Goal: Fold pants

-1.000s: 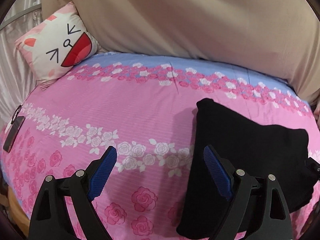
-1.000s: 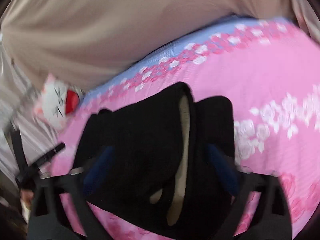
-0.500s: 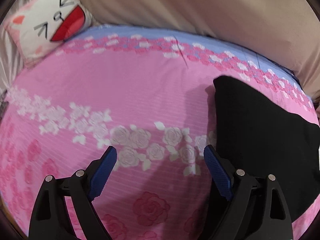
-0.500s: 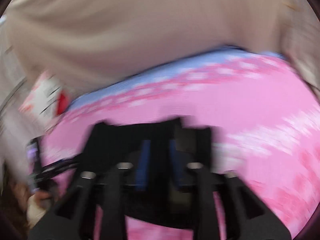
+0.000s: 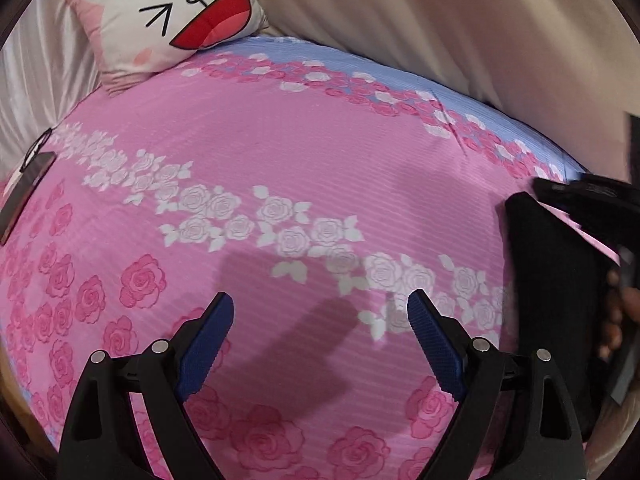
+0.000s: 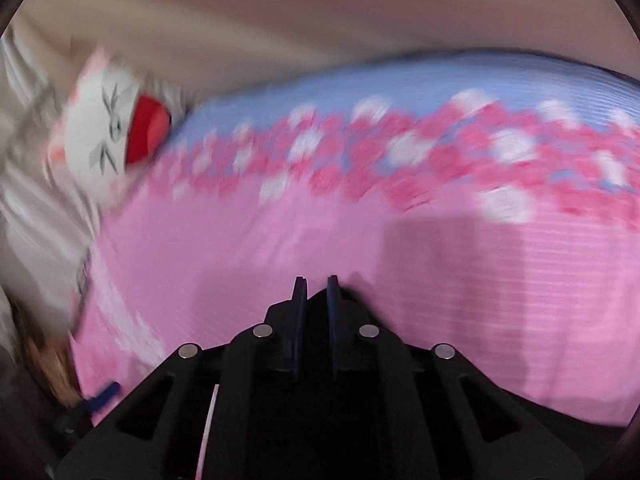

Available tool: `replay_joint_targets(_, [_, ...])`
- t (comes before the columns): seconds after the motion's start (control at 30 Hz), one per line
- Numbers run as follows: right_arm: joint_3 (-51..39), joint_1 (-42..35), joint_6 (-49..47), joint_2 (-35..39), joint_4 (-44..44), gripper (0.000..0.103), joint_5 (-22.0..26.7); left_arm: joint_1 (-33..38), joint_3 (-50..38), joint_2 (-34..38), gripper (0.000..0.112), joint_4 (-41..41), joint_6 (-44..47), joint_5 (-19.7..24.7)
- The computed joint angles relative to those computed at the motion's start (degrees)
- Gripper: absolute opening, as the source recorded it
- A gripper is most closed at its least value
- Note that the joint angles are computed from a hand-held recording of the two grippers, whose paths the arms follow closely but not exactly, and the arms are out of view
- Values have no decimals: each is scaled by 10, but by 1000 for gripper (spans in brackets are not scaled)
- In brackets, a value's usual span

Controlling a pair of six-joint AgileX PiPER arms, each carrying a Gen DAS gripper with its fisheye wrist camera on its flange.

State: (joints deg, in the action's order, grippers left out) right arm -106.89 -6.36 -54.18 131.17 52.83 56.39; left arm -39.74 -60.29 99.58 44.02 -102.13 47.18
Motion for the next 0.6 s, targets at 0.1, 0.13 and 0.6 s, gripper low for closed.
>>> replay_joint_targets(0.1, [172, -132, -157, -120, 97, 36, 26, 7, 21, -22, 86, 10, -5, -18])
replay_joint_targets(0.13, [220, -167, -196, -149, 121, 71, 8, 5, 23, -24, 86, 14, -8, -20])
replay_joint_targets(0.6, [296, -368, -227, -146, 37, 83, 118, -108, -209, 91, 86, -26, 147, 35])
